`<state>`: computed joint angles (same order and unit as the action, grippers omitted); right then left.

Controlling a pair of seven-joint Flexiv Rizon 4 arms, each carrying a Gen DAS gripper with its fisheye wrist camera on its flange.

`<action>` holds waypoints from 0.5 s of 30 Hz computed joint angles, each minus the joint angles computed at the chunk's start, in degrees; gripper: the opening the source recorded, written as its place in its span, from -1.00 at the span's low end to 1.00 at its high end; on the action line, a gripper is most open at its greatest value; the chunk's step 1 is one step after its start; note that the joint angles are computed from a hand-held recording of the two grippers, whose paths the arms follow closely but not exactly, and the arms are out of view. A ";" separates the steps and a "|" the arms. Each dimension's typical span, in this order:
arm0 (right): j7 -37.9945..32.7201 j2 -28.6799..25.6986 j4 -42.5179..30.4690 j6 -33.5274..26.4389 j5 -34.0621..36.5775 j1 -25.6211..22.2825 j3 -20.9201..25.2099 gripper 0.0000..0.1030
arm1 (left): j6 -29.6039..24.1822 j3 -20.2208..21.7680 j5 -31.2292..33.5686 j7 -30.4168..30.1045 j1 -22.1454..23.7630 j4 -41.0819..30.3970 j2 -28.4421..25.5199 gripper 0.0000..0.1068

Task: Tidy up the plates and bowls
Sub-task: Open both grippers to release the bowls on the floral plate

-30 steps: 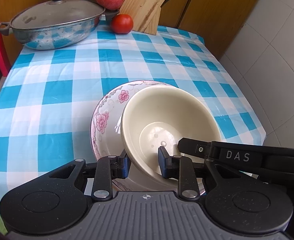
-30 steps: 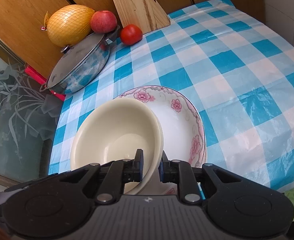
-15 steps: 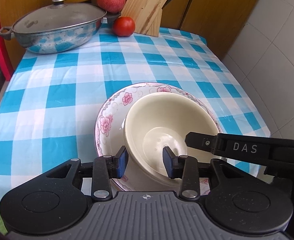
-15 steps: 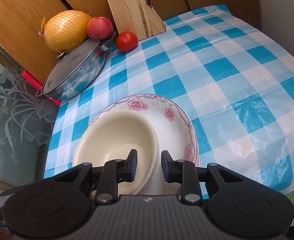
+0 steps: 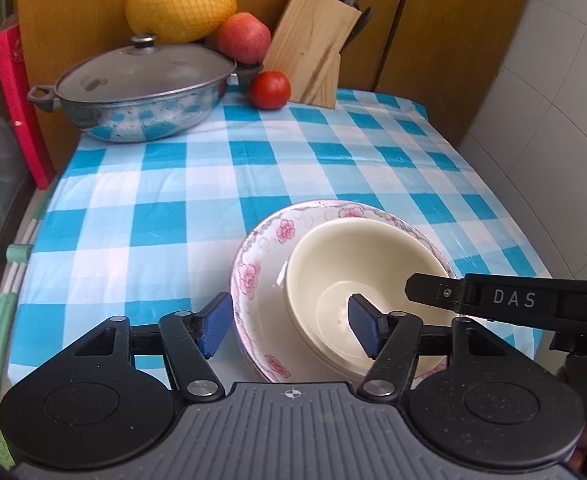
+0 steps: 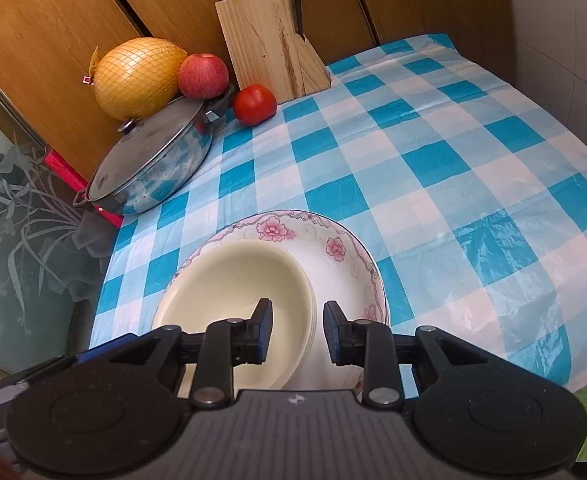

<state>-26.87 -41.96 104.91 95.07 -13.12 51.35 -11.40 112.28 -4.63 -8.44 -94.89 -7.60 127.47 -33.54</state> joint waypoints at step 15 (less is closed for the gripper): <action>0.05 -0.31 4.19 4.17 4.30 14.95 -15.55 -0.30 | 5.79 5.00 -5.09 -1.90 -4.48 2.84 0.80 0.58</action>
